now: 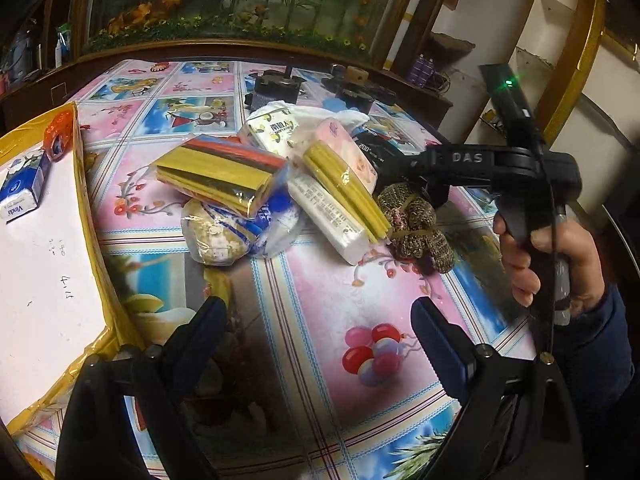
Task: Organize soft objects
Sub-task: 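Grasp the black snack bag with the right tool, then grasp the white tissue pack with the left tool while the right tool holds the black bag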
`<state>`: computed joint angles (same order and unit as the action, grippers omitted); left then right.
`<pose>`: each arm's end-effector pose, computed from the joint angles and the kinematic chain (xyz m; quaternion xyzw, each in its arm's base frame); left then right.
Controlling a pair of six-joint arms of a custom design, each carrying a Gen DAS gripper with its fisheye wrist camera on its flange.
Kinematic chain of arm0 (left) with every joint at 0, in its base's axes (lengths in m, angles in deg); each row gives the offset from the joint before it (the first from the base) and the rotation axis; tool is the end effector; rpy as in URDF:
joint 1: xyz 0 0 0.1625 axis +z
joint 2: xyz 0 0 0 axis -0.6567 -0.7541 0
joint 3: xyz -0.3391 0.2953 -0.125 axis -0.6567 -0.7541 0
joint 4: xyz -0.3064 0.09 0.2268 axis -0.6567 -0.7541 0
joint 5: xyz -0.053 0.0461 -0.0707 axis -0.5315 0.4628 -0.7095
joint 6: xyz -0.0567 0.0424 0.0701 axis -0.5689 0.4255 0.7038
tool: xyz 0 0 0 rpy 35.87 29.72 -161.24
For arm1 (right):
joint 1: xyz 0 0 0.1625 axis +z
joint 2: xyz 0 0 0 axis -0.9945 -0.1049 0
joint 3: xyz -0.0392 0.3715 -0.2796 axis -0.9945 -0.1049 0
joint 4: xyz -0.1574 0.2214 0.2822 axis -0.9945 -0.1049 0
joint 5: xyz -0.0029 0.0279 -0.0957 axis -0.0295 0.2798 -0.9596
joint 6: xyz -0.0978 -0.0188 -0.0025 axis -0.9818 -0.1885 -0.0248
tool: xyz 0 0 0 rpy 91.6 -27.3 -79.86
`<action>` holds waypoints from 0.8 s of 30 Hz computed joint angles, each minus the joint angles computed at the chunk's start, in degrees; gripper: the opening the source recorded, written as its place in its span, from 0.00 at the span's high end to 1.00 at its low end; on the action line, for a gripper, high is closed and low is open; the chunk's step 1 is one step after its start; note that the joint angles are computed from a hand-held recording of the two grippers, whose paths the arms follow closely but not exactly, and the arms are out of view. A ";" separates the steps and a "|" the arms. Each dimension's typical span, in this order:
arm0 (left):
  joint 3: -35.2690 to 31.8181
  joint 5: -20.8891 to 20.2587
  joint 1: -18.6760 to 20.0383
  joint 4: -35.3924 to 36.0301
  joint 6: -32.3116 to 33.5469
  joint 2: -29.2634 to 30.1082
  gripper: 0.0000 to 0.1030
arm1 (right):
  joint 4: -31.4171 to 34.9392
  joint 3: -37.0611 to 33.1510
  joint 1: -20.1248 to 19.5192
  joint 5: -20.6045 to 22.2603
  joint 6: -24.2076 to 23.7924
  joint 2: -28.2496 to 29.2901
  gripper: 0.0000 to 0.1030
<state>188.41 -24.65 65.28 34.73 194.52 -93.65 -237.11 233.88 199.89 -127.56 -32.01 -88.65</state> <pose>-0.1150 -0.2488 0.2141 0.3136 0.9179 -0.2038 0.1326 0.2220 -0.3063 0.1241 0.0577 -0.9199 0.2550 0.2924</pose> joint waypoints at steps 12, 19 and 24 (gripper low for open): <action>-5.82 1.22 2.01 2.03 -5.58 3.19 0.10 | -32.88 6.73 -0.51 4.68 -12.48 6.01 0.72; -9.57 -1.17 3.91 4.30 -10.28 11.29 0.55 | -35.31 7.82 0.60 6.81 -11.63 4.04 0.72; -11.05 -2.57 4.30 2.95 -8.25 13.33 0.61 | -38.38 8.60 2.24 7.61 -11.86 3.88 0.72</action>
<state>177.36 -27.22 69.58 37.68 186.27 -80.32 -275.49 242.48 202.14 -119.95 -43.86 -84.77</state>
